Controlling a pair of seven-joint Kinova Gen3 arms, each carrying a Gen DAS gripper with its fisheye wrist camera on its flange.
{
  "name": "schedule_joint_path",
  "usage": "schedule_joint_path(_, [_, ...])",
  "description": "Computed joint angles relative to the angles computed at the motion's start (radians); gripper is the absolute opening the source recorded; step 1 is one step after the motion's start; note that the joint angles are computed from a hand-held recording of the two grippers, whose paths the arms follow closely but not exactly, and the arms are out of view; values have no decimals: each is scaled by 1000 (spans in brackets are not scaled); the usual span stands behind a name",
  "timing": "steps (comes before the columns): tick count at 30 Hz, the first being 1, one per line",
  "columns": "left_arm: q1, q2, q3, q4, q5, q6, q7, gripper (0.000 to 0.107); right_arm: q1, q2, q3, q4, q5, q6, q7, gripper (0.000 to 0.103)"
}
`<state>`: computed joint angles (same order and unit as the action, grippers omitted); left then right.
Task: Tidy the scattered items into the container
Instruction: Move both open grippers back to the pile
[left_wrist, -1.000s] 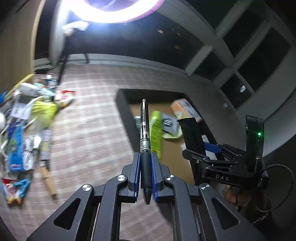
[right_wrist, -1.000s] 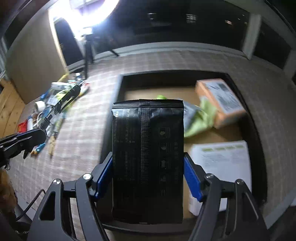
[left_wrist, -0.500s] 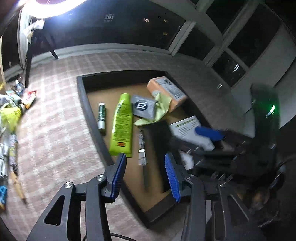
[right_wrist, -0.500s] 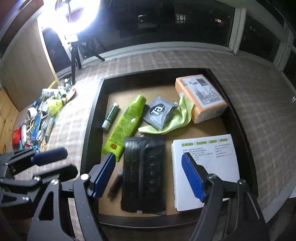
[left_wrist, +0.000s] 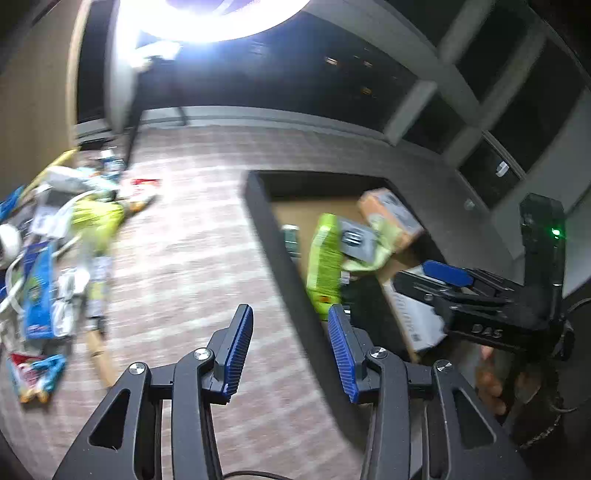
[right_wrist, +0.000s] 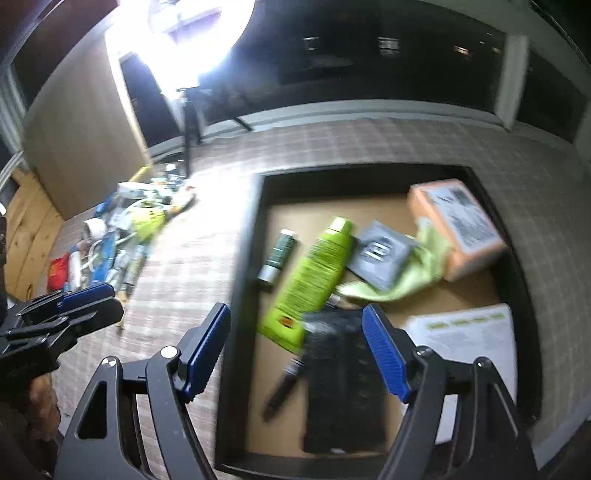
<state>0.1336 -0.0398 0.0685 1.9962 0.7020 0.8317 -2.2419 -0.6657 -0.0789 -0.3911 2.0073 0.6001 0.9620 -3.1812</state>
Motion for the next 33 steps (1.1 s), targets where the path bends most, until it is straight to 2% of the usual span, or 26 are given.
schedule_joint_path(5, [-71,-7,-59,28,-42,-51,4,39,-11,95,37,-82,15,-96,84,73])
schedule_joint_path(9, [-144,26,-99,21,-78,-75,10,39,-45,193,85,-169,19,-158,152,73])
schedule_joint_path(14, [-219,84,-107,5,-123,-126,20,39,-64,336,130,-306,-52,-223,298,73])
schedule_joint_path(17, [-261,138,-100,-22,-119,-118,0,39,-79,420,150,-390,-98,-211,376,73])
schedule_joint_path(21, [-289,180,-73,-45,-137,-113,-19,39,-54,509,158,-473,-206,-231,487,71])
schedule_joint_path(26, [-304,215,-50,-70,-160,-107,-31,39,-79,584,204,-561,-276,-209,552,64])
schedule_joint_path(28, [-314,228,-43,-80,-159,-101,-43,39,-97,618,225,-607,-296,-172,582,51])
schedule_joint_path(30, [-313,240,-38,-88,-169,-107,-38,39,-104,646,239,-646,-325,-141,618,43])
schedule_joint_path(33, [-316,258,-31,-105,-177,-105,-30,39,-127,681,275,-693,-363,-104,658,43])
